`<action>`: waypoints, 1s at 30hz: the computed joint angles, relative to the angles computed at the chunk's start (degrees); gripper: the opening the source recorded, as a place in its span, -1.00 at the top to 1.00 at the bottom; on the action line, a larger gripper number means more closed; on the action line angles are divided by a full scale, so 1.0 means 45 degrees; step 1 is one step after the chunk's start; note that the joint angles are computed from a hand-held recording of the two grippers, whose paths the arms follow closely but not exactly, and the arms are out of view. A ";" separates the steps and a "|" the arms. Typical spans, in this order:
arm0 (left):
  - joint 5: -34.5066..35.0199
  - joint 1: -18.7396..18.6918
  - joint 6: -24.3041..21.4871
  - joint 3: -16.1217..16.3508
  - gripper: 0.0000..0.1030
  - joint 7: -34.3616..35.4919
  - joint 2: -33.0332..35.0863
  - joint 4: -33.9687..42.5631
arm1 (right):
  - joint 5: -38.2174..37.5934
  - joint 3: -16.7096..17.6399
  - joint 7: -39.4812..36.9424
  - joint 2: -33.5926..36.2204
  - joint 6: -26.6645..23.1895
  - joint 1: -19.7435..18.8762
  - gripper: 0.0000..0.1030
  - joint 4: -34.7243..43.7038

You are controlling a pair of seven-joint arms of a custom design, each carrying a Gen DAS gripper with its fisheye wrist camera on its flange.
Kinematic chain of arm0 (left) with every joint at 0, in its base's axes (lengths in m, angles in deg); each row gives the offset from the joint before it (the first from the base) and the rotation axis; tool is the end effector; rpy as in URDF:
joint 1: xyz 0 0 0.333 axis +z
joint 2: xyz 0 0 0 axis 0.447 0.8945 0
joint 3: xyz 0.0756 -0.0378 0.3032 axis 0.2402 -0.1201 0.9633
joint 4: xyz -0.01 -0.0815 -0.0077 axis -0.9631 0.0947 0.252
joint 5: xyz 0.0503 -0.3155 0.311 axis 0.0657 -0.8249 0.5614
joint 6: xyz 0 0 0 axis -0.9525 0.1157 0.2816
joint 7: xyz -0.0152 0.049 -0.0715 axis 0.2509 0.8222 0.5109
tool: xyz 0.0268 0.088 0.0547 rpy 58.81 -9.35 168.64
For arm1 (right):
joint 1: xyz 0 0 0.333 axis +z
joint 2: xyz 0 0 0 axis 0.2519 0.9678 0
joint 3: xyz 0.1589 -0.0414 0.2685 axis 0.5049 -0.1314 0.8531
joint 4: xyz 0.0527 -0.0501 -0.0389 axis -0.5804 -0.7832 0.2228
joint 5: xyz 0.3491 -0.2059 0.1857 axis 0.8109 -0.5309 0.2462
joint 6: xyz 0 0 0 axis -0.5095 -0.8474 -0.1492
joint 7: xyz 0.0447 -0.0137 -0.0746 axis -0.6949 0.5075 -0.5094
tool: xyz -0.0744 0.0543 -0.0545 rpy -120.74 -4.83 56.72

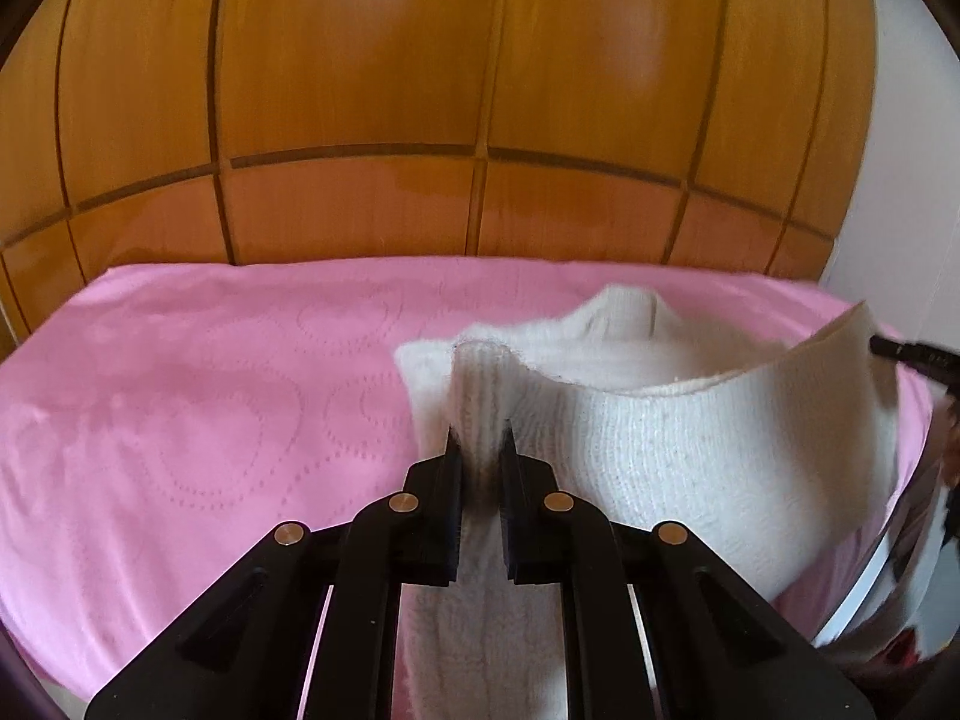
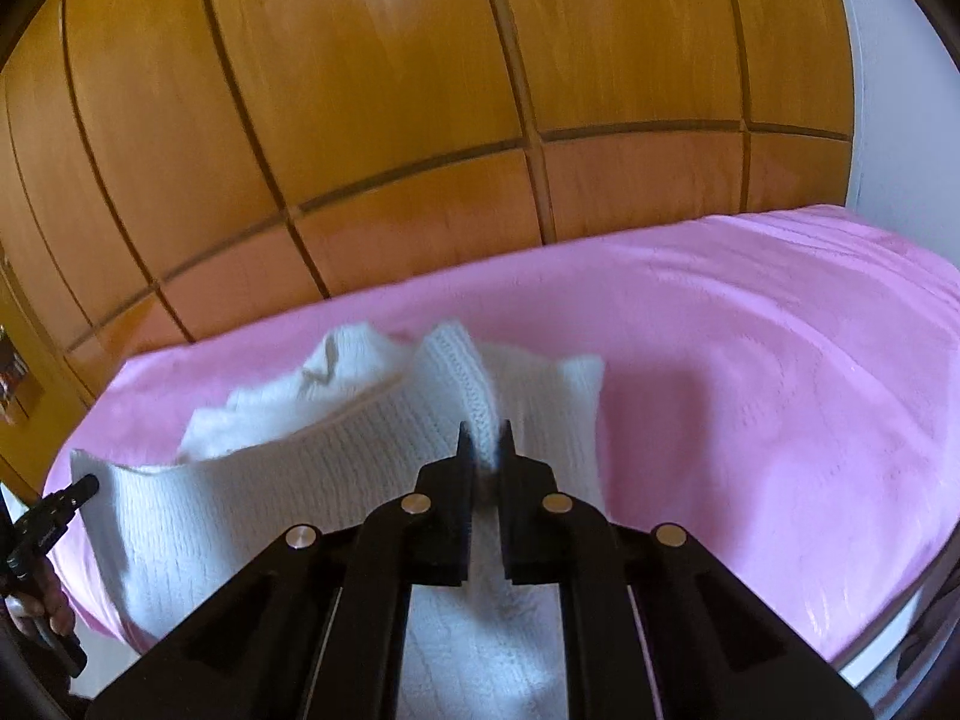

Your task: Fold small clothes

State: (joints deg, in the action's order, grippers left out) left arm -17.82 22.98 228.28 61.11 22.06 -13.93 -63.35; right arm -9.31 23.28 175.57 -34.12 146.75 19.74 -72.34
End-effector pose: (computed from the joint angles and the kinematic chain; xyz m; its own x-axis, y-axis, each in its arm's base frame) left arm 0.6507 -0.1239 0.5293 -0.2334 -0.9612 0.1470 -0.6857 0.0556 -0.7257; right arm 0.6349 0.0227 0.5234 -0.0435 -0.9788 -0.2004 -0.6791 0.1761 -0.7126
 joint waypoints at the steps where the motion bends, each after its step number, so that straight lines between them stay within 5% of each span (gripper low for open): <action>1: 0.0202 -0.0009 -0.0026 0.0016 0.83 -0.0200 0.0325 0.0397 | -0.0083 0.0000 0.0172 0.0411 -0.0073 -0.0022 0.88 0.0456; 10: 0.3355 -0.0438 -0.2097 0.0322 0.84 -0.3410 0.5121 0.6464 | -0.2480 -0.0434 0.3124 0.4662 -0.1619 -0.0091 0.90 0.5295; 16: 0.5014 -0.0977 -0.4059 0.0739 0.85 -0.5047 0.8010 1.0352 | -0.4875 -0.1653 0.5816 0.7385 -0.3713 0.0467 1.00 0.8378; 19: 0.5645 -0.1229 -0.5408 0.0907 0.85 -0.5552 0.9316 1.2162 | -0.3838 -0.1006 0.5855 0.8026 -0.4773 -0.0426 1.00 0.9142; 22: 0.6070 -0.1359 -0.6099 0.0998 0.85 -0.5754 1.0027 1.3005 | -0.3338 -0.0658 0.5648 0.7572 -0.4179 -0.0850 1.00 0.8494; 24: 0.5873 -0.1127 -0.5821 0.0709 0.85 -0.5663 0.9719 1.2485 | -0.2871 -0.0394 0.5217 0.7088 -0.3692 -0.1097 0.86 0.7949; 26: 0.5716 -0.0923 -0.5120 0.0558 0.85 -0.5620 0.9079 1.1492 | -0.1683 0.0251 0.4119 0.6497 -0.3019 -0.1657 0.07 0.7261; 30: 0.5465 -0.0685 -0.4354 0.0391 0.85 -0.5469 0.8257 1.0230 | 0.0838 0.1338 0.1461 0.6043 -0.3116 -0.2477 0.04 0.6996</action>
